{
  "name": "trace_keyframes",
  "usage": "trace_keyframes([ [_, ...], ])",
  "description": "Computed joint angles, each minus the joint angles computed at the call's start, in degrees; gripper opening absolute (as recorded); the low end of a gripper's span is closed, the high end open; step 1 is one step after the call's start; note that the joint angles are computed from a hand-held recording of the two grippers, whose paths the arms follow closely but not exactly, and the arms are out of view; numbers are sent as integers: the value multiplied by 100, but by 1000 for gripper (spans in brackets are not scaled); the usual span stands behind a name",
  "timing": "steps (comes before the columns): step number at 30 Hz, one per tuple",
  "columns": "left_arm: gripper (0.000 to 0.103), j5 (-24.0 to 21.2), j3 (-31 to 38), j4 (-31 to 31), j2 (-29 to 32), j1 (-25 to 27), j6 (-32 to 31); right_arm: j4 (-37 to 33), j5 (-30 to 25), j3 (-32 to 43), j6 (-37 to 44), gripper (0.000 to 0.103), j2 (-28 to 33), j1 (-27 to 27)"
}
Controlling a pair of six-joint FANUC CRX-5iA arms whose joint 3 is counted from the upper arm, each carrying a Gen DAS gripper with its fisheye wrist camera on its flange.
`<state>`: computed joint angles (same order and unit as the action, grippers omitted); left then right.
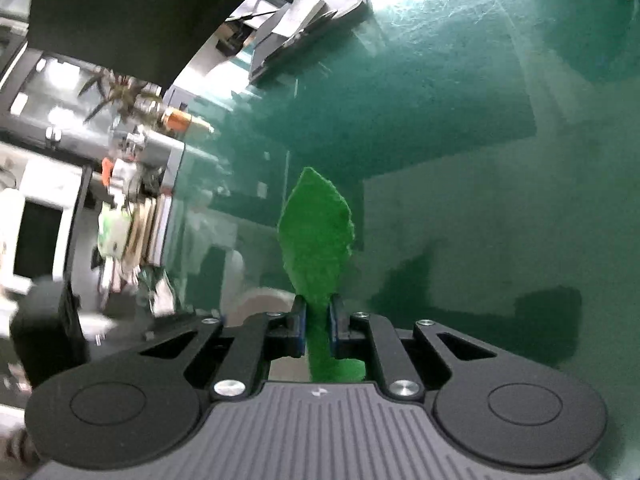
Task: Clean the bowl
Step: 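Rub the cloth down the bowl's outer wall with the right gripper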
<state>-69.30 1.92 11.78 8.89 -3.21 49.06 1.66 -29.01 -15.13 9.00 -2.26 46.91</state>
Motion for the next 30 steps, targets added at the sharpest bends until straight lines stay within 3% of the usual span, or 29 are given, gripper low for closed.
trace_keyframes([
  [3, 43, -17, 4, 3, 8, 4, -14, -204, 362, -196, -290, 11, -104, -35],
  [8, 45, -39, 18, 29, 28, 0, -69, -582, 382, -538, -629, 10, -487, 55],
  [13, 45, -30, 13, -8, 12, -26, -56, -436, 806, -757, -1025, 11, -566, 74],
  [16, 45, -32, 5, -32, -7, -43, -64, -1420, 935, -181, 159, 10, -100, -163],
  [22, 46, -56, 6, -7, -2, -26, -70, -1005, 805, -10, 34, 10, 69, -128],
  [27, 47, -83, 40, 47, 46, -8, -60, 206, 3, -407, -771, 13, -442, 55],
  [28, 47, -82, 43, 47, 50, -8, -68, 177, -165, -354, -748, 14, -457, 50],
  [29, 47, -82, 45, 46, 51, -10, -82, 448, -633, -264, -650, 21, -406, 109],
  [30, 47, -83, 46, 48, 53, -8, -85, 665, -1278, -77, -469, 39, -316, 173],
])
